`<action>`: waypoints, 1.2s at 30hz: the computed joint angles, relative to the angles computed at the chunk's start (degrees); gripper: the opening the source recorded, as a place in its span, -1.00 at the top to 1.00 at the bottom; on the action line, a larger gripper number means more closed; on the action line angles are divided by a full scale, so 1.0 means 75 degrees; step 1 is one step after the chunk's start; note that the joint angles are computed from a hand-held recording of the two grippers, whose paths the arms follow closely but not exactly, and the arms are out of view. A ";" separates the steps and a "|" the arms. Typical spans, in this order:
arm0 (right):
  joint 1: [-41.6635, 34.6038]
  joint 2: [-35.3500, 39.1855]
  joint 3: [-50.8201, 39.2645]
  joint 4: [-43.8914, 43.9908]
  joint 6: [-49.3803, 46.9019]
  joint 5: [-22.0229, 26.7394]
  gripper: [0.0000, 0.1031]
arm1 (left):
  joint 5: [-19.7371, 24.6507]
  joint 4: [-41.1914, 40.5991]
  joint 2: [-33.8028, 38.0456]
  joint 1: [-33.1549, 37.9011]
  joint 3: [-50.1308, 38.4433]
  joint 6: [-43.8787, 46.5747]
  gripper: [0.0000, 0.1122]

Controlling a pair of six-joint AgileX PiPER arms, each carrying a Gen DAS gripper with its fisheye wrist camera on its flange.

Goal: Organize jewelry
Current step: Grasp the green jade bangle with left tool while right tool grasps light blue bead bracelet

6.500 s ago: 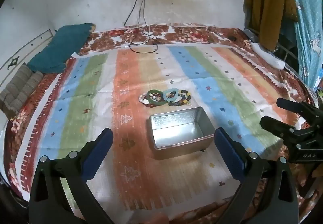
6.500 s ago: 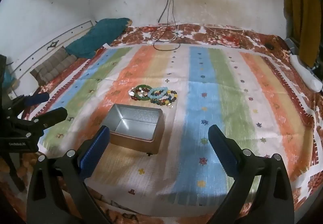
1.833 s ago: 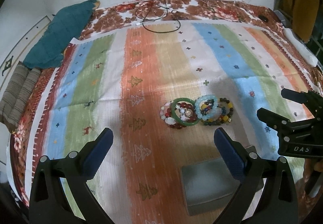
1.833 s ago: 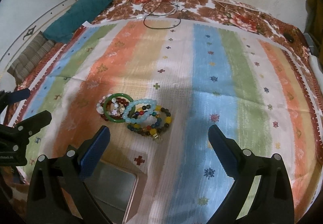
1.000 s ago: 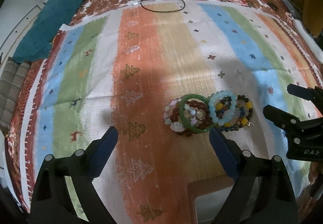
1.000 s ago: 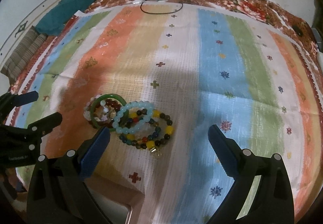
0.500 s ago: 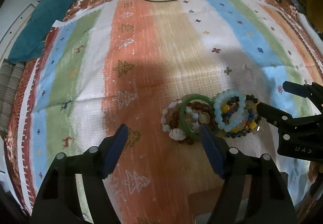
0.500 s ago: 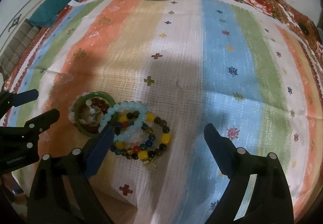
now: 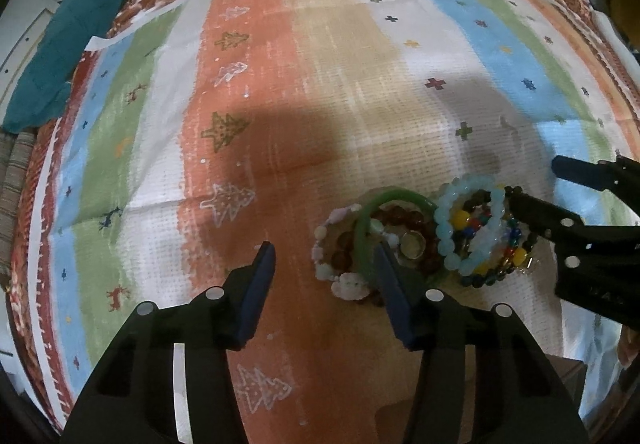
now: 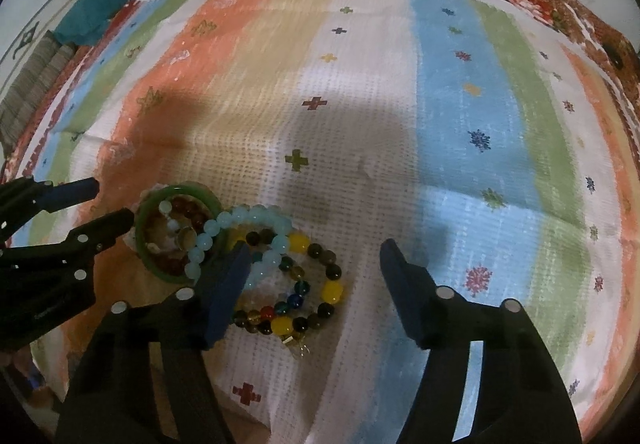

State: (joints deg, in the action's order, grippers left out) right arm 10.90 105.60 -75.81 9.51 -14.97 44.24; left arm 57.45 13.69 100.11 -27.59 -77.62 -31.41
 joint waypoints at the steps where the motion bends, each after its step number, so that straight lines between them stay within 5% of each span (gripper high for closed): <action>1: 0.0020 0.0040 -0.0038 -0.0008 0.0001 0.0016 -0.21 | -0.0014 -0.0039 0.0048 0.0004 -0.0047 0.0039 0.09; 12: 0.0165 0.0456 -0.0337 0.0152 -0.0188 0.0090 0.32 | -0.0157 -0.0263 0.0550 0.0123 -0.0175 0.0397 0.33; 20: 0.0248 0.0601 -0.0360 0.0093 -0.0253 0.0000 0.76 | -0.0216 -0.0549 0.0642 0.0142 -0.0271 0.0651 0.85; 36: 0.0169 -0.0502 0.0430 0.0074 -0.0420 -0.0140 0.76 | 0.0122 -0.0188 0.0088 -0.0101 -0.0392 0.0181 0.86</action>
